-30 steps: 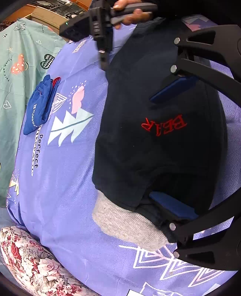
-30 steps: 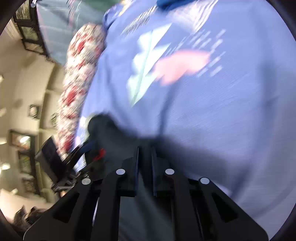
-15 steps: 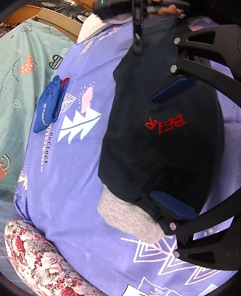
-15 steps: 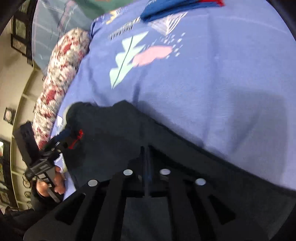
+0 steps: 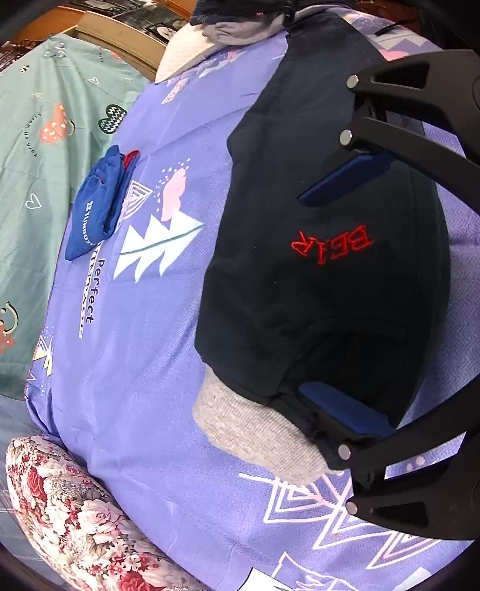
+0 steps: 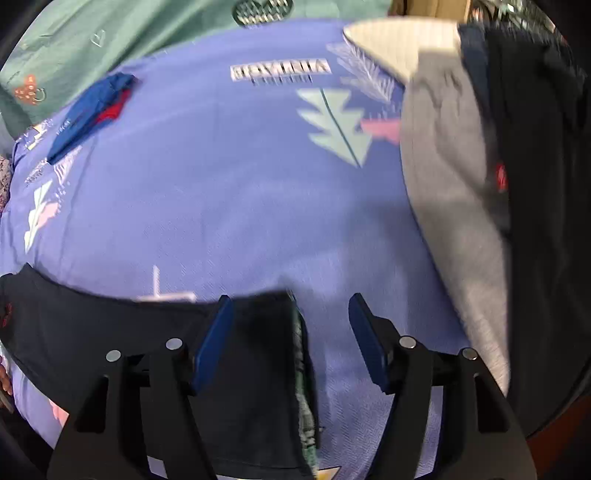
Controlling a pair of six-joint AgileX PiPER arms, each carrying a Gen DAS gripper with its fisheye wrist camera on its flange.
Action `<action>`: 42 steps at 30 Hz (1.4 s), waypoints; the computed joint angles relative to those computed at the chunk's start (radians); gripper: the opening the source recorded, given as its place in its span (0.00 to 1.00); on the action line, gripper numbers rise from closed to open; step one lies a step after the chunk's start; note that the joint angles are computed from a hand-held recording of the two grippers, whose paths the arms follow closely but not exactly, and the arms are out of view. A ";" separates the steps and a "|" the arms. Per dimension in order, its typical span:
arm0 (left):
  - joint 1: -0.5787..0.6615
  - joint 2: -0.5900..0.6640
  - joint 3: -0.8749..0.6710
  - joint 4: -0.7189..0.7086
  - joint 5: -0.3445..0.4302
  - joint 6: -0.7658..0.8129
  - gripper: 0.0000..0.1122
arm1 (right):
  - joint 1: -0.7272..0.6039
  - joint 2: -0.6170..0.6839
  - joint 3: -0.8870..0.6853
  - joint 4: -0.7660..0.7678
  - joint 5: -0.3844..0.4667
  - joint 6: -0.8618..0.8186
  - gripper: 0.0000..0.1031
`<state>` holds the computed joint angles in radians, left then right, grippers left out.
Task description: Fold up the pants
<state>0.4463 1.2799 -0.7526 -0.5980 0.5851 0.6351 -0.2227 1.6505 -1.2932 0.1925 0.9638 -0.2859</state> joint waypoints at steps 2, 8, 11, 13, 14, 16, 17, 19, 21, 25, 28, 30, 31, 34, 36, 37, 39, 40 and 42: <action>0.000 0.001 0.001 0.004 -0.003 -0.002 0.86 | 0.013 0.024 0.026 0.027 0.014 -0.043 0.08; 0.019 -0.003 0.001 -0.019 0.000 0.016 0.86 | -0.013 -0.062 0.035 0.120 -0.029 -0.168 0.07; 0.036 -0.012 0.007 -0.024 -0.008 0.007 0.80 | -0.027 -0.088 0.015 0.211 -0.025 -0.249 0.07; 0.036 -0.015 0.009 -0.010 -0.012 -0.007 0.78 | -0.042 -0.044 -0.006 0.198 -0.008 -0.258 0.07; 0.032 -0.015 0.008 0.000 -0.014 -0.015 0.78 | -0.028 0.004 -0.013 0.161 -0.017 -0.221 0.07; 0.018 -0.016 0.008 0.034 -0.023 -0.043 0.78 | -0.029 0.059 0.001 0.116 -0.048 -0.191 0.07; 0.016 -0.016 0.008 0.042 -0.025 -0.049 0.78 | -0.055 0.082 0.002 0.137 -0.046 -0.215 0.08; 0.020 -0.016 0.006 0.043 -0.019 -0.048 0.78 | -0.084 0.084 0.021 0.189 -0.053 -0.249 0.08; 0.022 -0.026 0.004 0.045 -0.008 -0.048 0.78 | -0.087 0.057 0.041 0.202 -0.064 -0.259 0.08; 0.095 -0.080 0.013 -0.065 0.061 0.082 0.79 | -0.073 0.060 0.041 0.192 -0.077 -0.249 0.09; 0.193 -0.095 -0.026 -0.111 0.141 0.139 0.82 | -0.062 0.064 0.041 0.184 -0.083 -0.232 0.09; 0.186 -0.089 -0.056 -0.034 0.117 0.085 0.86 | -0.060 0.062 0.055 0.182 -0.094 -0.229 0.10; 0.163 -0.073 -0.084 0.039 0.097 0.037 0.86 | -0.057 0.063 0.054 0.181 -0.096 -0.224 0.10; 0.091 -0.023 -0.141 0.190 0.026 -0.041 0.86 | -0.063 0.060 0.061 0.193 -0.097 -0.228 0.10; 0.064 0.055 -0.207 0.256 0.031 -0.076 0.86 | -0.073 0.061 0.062 0.209 -0.091 -0.238 0.10; 0.074 0.117 -0.263 0.230 0.076 -0.051 0.86 | -0.076 0.060 0.063 0.214 -0.089 -0.241 0.10; 0.084 0.225 -0.366 0.193 0.186 -0.024 0.86 | -0.081 0.063 0.062 0.222 -0.085 -0.244 0.10; 0.077 0.273 -0.411 0.189 0.235 -0.026 0.86 | -0.082 0.064 0.061 0.224 -0.085 -0.244 0.10; 0.043 0.290 -0.423 0.237 0.239 -0.063 0.55 | -0.084 0.063 0.064 0.230 -0.087 -0.246 0.10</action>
<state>0.4897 1.5702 -1.1760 -0.3608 0.8237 0.5718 -0.3071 1.7136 -1.2291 0.4222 0.8769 -0.5315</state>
